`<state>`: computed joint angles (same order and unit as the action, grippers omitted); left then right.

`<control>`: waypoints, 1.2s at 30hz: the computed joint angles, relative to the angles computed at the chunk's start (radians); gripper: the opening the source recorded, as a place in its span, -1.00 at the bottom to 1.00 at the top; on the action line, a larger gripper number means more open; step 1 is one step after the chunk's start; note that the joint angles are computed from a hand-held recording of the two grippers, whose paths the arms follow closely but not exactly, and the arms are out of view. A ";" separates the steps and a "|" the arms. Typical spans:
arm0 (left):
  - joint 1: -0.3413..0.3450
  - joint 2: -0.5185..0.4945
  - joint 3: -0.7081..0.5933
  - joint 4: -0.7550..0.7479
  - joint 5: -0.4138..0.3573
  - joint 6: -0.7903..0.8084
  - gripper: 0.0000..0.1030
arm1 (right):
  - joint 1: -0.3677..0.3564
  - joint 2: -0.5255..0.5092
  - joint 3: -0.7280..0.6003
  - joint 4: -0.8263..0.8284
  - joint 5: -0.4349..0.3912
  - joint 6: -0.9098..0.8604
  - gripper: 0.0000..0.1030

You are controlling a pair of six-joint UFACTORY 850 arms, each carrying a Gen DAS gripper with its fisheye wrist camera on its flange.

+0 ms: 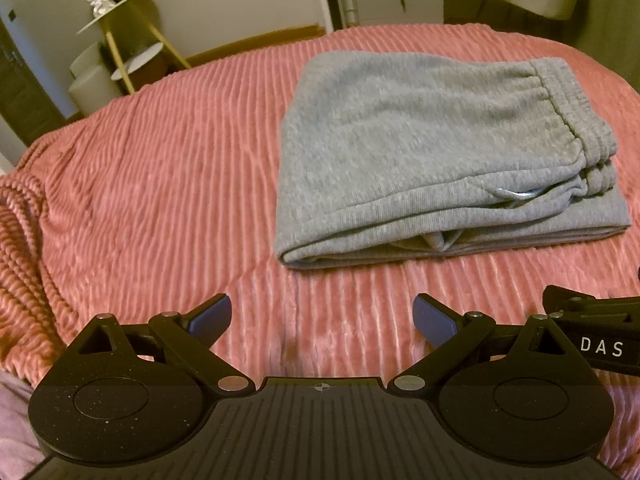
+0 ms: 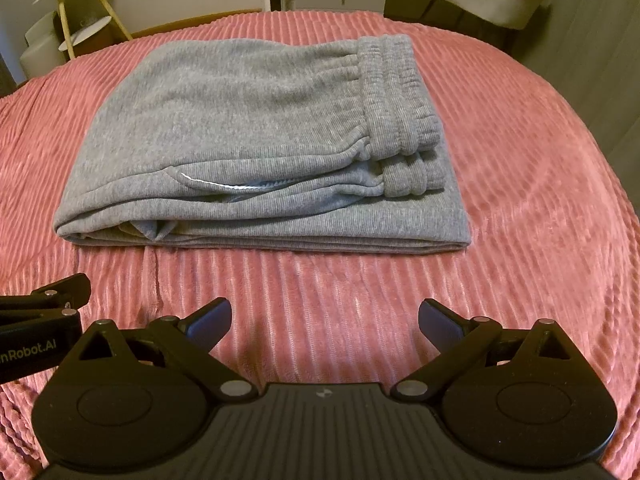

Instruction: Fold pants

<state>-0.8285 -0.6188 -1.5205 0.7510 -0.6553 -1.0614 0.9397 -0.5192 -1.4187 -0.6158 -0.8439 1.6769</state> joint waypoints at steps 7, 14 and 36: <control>0.000 0.000 0.001 -0.002 0.000 0.003 0.94 | 0.001 -0.002 -0.003 -0.002 -0.001 -0.001 0.94; -0.001 -0.002 -0.001 -0.005 -0.003 0.008 0.94 | 0.001 -0.004 -0.006 0.002 -0.004 -0.004 0.94; -0.003 -0.003 -0.003 -0.006 -0.002 0.015 0.94 | 0.001 -0.002 -0.004 -0.001 -0.006 -0.007 0.94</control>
